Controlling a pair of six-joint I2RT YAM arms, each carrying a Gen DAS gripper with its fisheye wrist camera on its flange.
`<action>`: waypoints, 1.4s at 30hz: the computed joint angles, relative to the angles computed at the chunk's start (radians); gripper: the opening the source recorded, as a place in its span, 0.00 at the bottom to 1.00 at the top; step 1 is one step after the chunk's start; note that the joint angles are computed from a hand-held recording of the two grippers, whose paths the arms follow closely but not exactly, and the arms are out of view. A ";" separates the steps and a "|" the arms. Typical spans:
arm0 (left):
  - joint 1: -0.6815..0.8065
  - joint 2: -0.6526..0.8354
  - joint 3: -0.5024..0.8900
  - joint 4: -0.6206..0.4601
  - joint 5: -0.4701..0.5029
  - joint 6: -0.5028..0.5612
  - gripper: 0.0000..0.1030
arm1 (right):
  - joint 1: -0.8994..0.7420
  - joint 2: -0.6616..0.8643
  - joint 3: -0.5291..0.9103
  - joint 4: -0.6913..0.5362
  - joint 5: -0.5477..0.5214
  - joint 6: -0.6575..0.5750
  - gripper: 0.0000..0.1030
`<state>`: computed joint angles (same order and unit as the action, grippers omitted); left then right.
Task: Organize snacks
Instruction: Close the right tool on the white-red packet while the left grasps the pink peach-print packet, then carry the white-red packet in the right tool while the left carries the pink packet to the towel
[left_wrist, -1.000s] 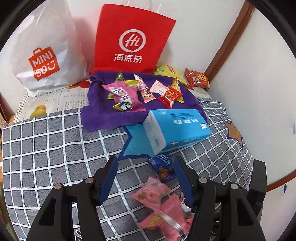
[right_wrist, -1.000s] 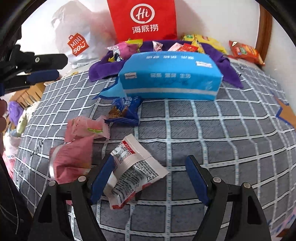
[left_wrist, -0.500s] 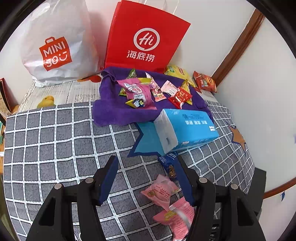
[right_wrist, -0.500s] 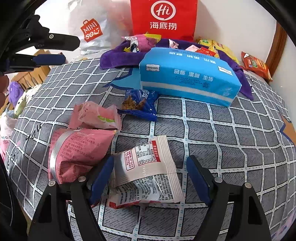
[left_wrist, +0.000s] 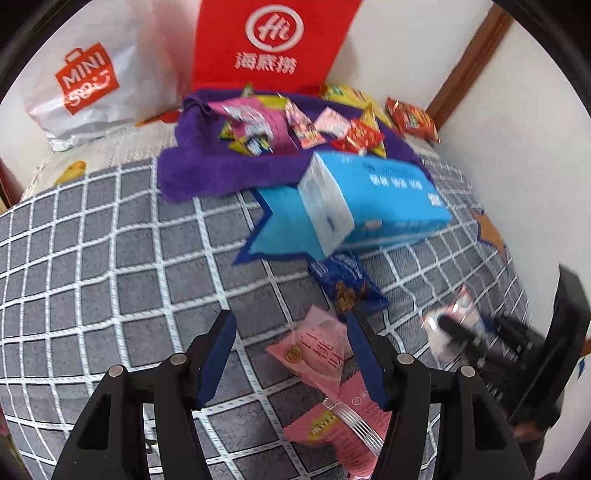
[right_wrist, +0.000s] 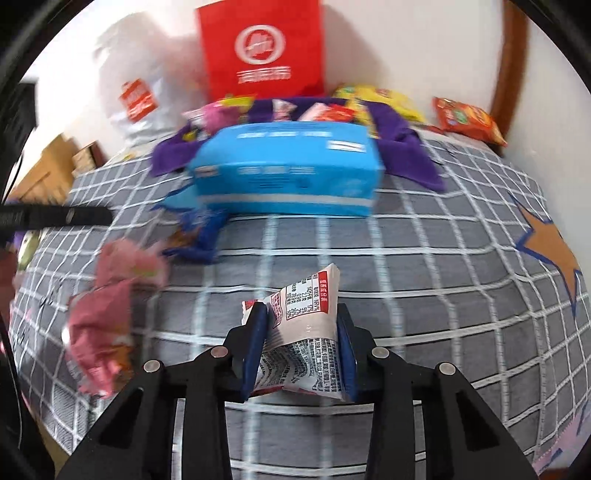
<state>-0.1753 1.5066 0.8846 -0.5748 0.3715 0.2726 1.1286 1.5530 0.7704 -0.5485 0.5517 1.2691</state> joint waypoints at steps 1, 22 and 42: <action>-0.012 0.003 -0.009 0.006 -0.010 0.002 0.58 | -0.011 -0.015 -0.019 0.011 -0.005 -0.004 0.38; -0.110 -0.067 -0.119 0.087 -0.106 -0.056 0.32 | -0.018 -0.134 -0.180 0.209 -0.067 -0.167 0.30; -0.068 -0.167 -0.013 -0.030 -0.002 -0.129 0.32 | -0.052 -0.267 -0.126 0.072 -0.001 -0.164 0.18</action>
